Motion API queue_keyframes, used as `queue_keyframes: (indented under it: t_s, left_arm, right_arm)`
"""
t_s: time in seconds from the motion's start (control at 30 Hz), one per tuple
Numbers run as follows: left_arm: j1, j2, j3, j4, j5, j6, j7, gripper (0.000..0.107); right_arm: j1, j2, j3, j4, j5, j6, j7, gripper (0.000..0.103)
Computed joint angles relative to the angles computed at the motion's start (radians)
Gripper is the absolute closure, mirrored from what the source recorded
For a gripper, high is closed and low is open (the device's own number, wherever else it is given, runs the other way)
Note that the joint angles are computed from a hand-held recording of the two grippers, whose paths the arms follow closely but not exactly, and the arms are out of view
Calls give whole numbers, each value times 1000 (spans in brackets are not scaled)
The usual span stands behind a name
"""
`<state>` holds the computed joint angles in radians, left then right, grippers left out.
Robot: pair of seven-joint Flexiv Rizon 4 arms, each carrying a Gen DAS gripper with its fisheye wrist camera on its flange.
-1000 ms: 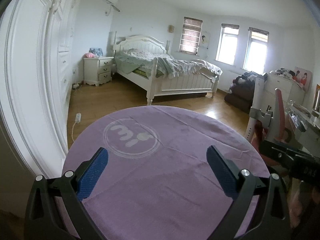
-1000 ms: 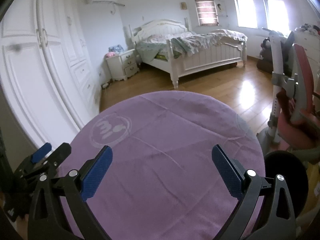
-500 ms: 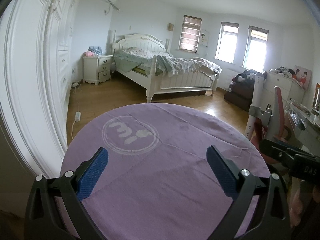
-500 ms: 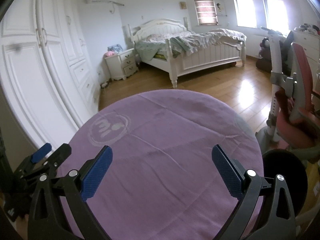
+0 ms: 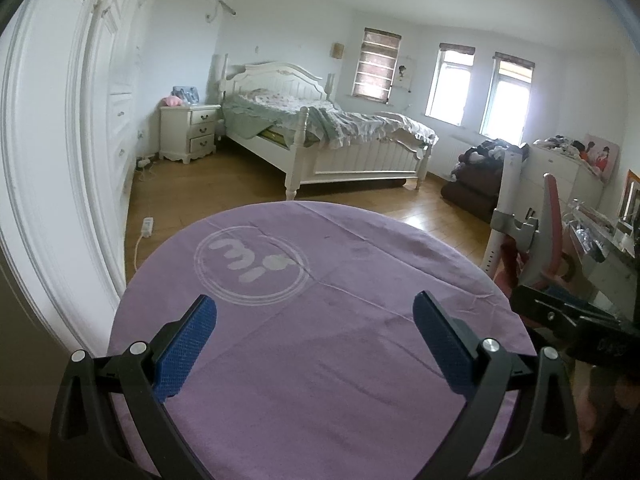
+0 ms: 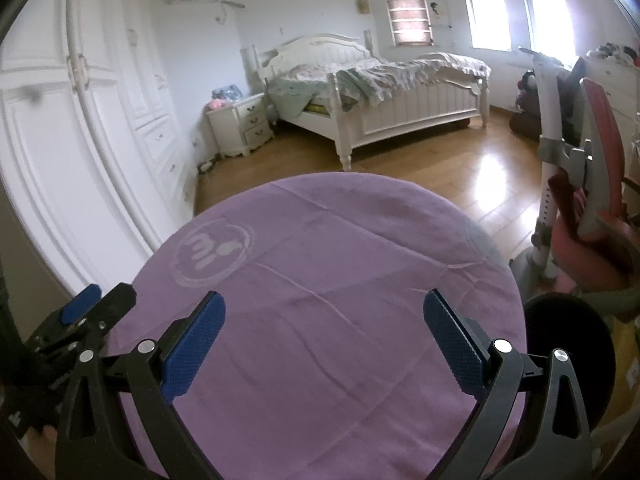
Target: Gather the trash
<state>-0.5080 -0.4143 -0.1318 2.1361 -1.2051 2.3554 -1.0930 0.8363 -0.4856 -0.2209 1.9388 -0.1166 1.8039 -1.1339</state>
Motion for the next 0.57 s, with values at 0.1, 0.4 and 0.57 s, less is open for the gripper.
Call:
queue_keyframes:
  t_s: [0.1, 0.4, 0.57]
  left_arm:
    - [-4, -4, -3, -12, -23, -2, 21, 9]
    - [-11, -23, -22, -55, -81, 7, 88, 9]
    - [-7, -32, -35, -74, -105, 1, 113, 9]
  right_arm:
    - [-10, -2, 10, -2, -1, -4, 2, 5]
    - [-25, -9, 19, -2, 3, 6, 7, 5]
    - [-39, -11, 33, -5, 4, 0, 11, 5]
